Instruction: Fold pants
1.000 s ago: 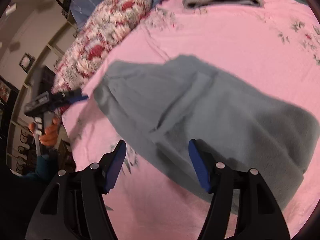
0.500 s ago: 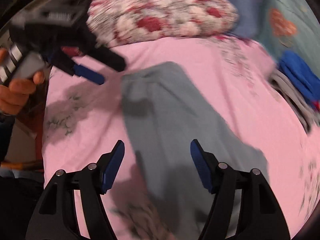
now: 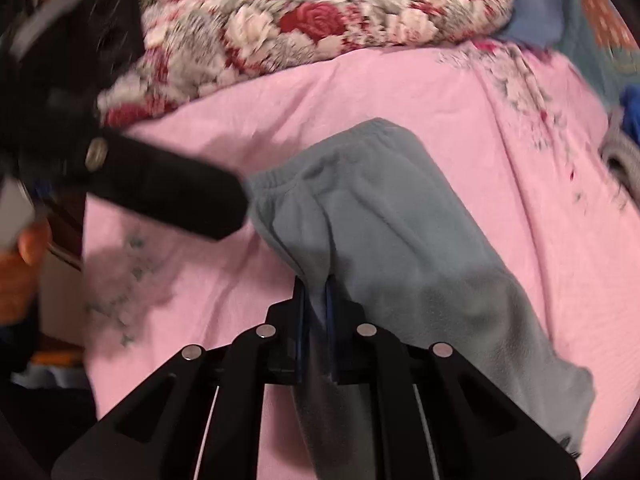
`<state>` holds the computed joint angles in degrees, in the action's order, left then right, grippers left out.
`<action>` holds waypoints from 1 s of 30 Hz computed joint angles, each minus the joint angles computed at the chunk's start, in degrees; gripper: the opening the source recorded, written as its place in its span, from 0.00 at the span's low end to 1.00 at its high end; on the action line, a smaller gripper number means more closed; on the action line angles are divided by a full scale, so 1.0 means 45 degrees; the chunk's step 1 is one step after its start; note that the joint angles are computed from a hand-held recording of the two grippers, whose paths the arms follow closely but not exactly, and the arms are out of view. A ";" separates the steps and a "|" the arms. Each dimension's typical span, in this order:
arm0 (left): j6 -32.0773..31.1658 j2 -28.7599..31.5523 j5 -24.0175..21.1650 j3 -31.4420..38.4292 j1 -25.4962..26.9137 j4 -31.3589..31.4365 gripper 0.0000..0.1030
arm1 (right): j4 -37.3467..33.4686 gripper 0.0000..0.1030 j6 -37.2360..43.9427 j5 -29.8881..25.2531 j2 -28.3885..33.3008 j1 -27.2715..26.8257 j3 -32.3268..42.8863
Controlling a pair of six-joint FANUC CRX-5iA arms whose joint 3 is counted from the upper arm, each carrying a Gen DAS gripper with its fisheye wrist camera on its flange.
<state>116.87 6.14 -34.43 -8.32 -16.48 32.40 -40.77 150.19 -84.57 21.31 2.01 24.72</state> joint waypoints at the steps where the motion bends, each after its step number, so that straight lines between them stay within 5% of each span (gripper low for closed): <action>1: -0.0176 0.0020 0.0334 -0.0169 -0.0059 0.0358 0.85 | -0.0366 0.09 -0.0486 -0.0480 0.0316 -0.0222 0.0462; 7: 0.0293 0.0744 0.1205 -0.0105 -0.0226 0.0713 0.85 | -0.2039 0.09 -0.2838 -0.2644 0.1650 -0.1129 0.2098; 14: 0.4291 0.1463 0.0528 0.1849 -0.0238 -0.3604 0.85 | -0.3194 0.09 -0.4139 -0.3416 0.2425 -0.1589 0.2963; 17: 0.5594 0.1887 -0.0824 0.3274 -0.0524 -0.5700 0.68 | -0.3082 0.09 -0.3928 -0.3421 0.2317 -0.1554 0.2834; 18: 0.5771 0.2089 -0.1385 0.3792 -0.0649 -0.6287 0.36 | -0.3084 0.09 -0.3859 -0.3506 0.2333 -0.1574 0.2840; 19: 0.5630 0.2247 -0.1728 0.4097 -0.0706 -0.6505 0.19 | -0.3105 0.12 -0.3842 -0.3595 0.2342 -0.1620 0.2843; 21: 0.5760 0.2339 -0.1997 0.4382 -0.0804 -0.6960 0.19 | -0.3035 0.22 -0.3956 -0.3499 0.2252 -0.1703 0.2830; 23: 0.6039 0.2453 -0.2449 0.4890 -0.1022 -0.7688 0.18 | -0.3307 0.44 -0.3899 -0.3423 0.2128 -0.2099 0.2871; 30: 0.5294 0.3802 -0.5115 0.8988 -0.2950 -1.0820 0.18 | -0.3990 0.51 -0.3352 -0.3345 0.1949 -0.4861 0.3265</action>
<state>140.70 23.25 -57.45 32.12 -29.76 -16.29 -58.73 135.11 -99.63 30.08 -19.86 39.41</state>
